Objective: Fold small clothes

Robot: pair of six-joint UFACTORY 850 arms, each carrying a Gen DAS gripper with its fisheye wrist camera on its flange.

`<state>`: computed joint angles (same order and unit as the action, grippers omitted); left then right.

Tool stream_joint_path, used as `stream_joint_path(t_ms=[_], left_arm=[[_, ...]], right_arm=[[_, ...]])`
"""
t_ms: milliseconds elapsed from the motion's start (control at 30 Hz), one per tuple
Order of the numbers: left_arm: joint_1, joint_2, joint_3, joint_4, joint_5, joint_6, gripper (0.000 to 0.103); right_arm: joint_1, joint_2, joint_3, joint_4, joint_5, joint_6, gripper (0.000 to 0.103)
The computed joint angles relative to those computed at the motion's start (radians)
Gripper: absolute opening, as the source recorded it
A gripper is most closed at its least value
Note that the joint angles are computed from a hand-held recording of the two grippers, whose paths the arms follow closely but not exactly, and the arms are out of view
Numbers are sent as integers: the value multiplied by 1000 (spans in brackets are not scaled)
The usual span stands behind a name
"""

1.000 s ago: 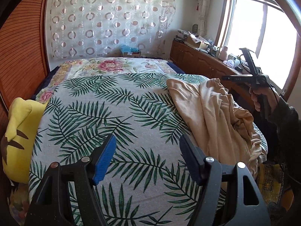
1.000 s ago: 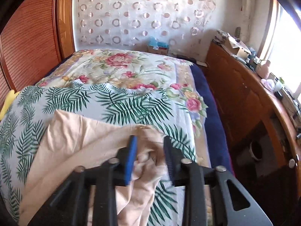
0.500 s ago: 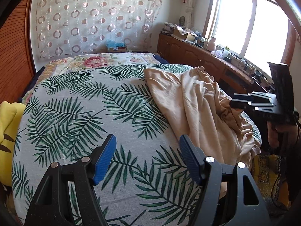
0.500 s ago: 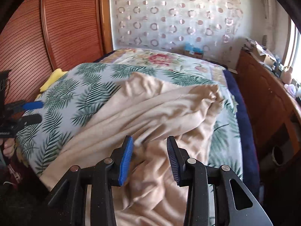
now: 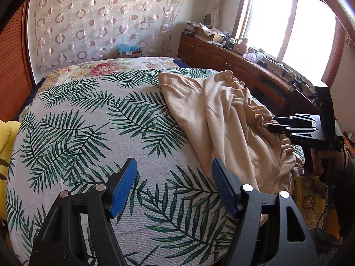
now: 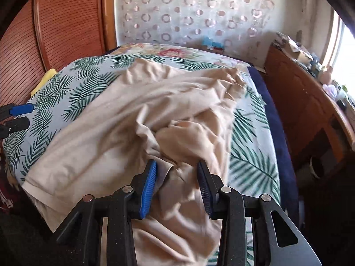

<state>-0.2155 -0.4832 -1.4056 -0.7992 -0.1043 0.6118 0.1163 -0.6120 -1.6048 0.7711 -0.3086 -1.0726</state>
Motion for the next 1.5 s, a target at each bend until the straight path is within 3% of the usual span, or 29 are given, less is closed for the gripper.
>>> stream_joint_path(t_ms=[167,333,433,500,567,600,633,800,933,1100,1267,1367,1500], left_arm=[[-2,-5,-4,-1,-2,-7,71],[-8,-7,-6,-13,-6,9,71],[-14,-11,-9,-30,-17,28,71],[-17,-14,-10,-43,-28,44,71],[-20,-14,-7,-71,-31,76,71],[-22,-15,-6,-86,-34,90,71],[-23,-14,-4,-106,-37,108,71],[-28,-8,2,-198,-44,205,71],[-31,2,11,-261,-37,272,71],[-29,4,11,-306,-33,309,71],[-31,-2,2,-266,-39,273,71],[-31,-10,-11,-196,-38,207,71],[-24,-28,-39,-81,-41,87,71]], right_arm=[[-12,36,42,69,17,-63,39],[6,64,86,306,1,-321,39],[20,38,69,291,-7,-328,39],[28,5,34,169,6,-213,39],[24,-10,21,122,2,-164,29],[19,-8,21,102,-5,-139,14],[14,-5,26,118,-17,-152,7],[-26,100,139,382,-79,-404,5],[-64,205,234,395,-112,-416,5],[-114,280,295,232,-134,-241,4],[-137,267,306,119,-180,-118,5],[-126,262,304,63,-138,-80,5],[-116,252,280,101,-96,-98,34]])
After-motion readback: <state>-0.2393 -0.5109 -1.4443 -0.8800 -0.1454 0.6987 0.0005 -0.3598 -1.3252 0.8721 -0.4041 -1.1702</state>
